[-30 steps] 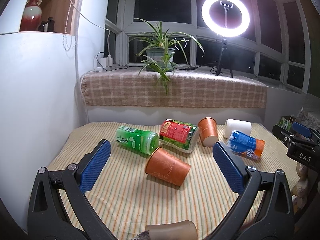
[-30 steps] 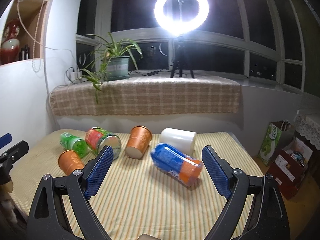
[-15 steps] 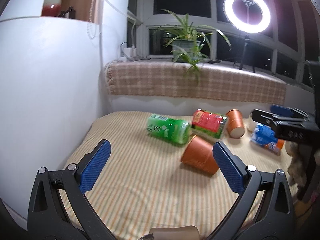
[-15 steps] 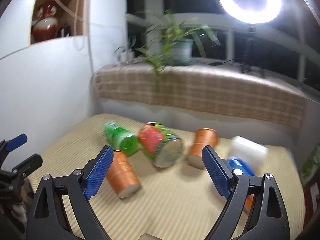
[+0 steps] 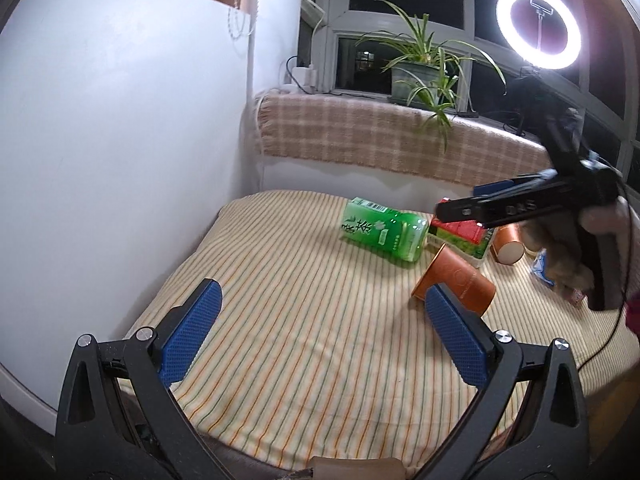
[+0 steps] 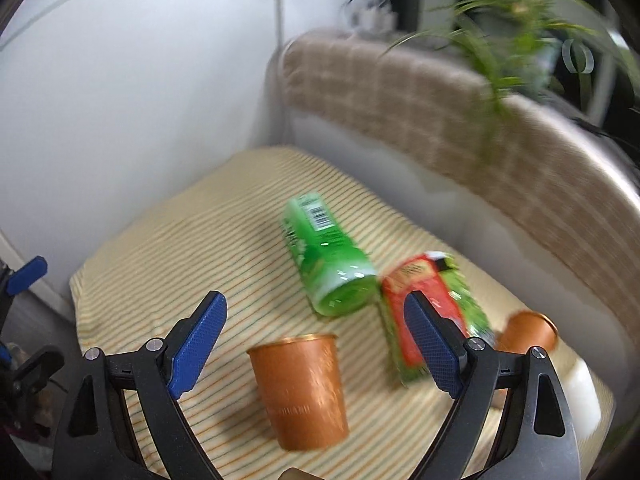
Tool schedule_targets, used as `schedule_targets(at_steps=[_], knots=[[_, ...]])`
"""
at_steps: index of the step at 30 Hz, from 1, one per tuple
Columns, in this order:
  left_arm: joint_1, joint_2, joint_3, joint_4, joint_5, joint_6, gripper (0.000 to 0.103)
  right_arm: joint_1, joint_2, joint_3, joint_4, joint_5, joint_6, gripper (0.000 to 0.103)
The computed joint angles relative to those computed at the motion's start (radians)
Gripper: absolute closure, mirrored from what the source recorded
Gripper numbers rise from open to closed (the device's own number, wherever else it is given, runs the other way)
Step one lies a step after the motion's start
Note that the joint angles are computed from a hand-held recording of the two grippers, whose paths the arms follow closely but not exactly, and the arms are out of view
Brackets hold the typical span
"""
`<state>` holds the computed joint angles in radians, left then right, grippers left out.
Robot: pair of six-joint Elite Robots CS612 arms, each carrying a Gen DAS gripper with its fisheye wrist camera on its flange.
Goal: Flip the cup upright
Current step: 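Move the right gripper to the lying green tea bottle and close on it, then lift the green tea bottle with the right gripper and carry it over the table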
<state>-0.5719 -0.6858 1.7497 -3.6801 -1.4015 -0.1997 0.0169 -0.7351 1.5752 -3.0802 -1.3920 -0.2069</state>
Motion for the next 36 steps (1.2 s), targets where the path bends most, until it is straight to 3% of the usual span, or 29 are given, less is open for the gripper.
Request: schedule_targets(at_steps=[10, 16, 24, 30, 32, 36], knots=[[0.015, 0.000, 0.003, 0.010, 0.015, -0.028, 0.000, 0.017, 0.086, -0.204, 0.310, -0.049, -0.100, 0.013], [0.023, 0.005, -0.003, 0.022, 0.020, -0.046, 0.000, 0.024, 0.127, -0.291, 0.414, -0.054, -0.113, 0.014], [0.028, 0.008, -0.007, 0.025, 0.019, -0.050, 0.000, 0.042, 0.172, -0.374, 0.525, -0.126, -0.150, 0.017], [0.028, 0.007, -0.006, 0.026, 0.019, -0.052, 0.000, 0.051, 0.191, -0.405, 0.564, -0.181, -0.156, 0.030], [0.028, 0.007, -0.007, 0.027, 0.019, -0.053, 0.000, 0.053, 0.194, -0.410, 0.572, -0.201, -0.156, 0.040], [0.029, 0.006, -0.006, 0.028, 0.015, -0.055, 0.000, 0.056, 0.206, -0.430, 0.577, -0.211, -0.153, 0.042]])
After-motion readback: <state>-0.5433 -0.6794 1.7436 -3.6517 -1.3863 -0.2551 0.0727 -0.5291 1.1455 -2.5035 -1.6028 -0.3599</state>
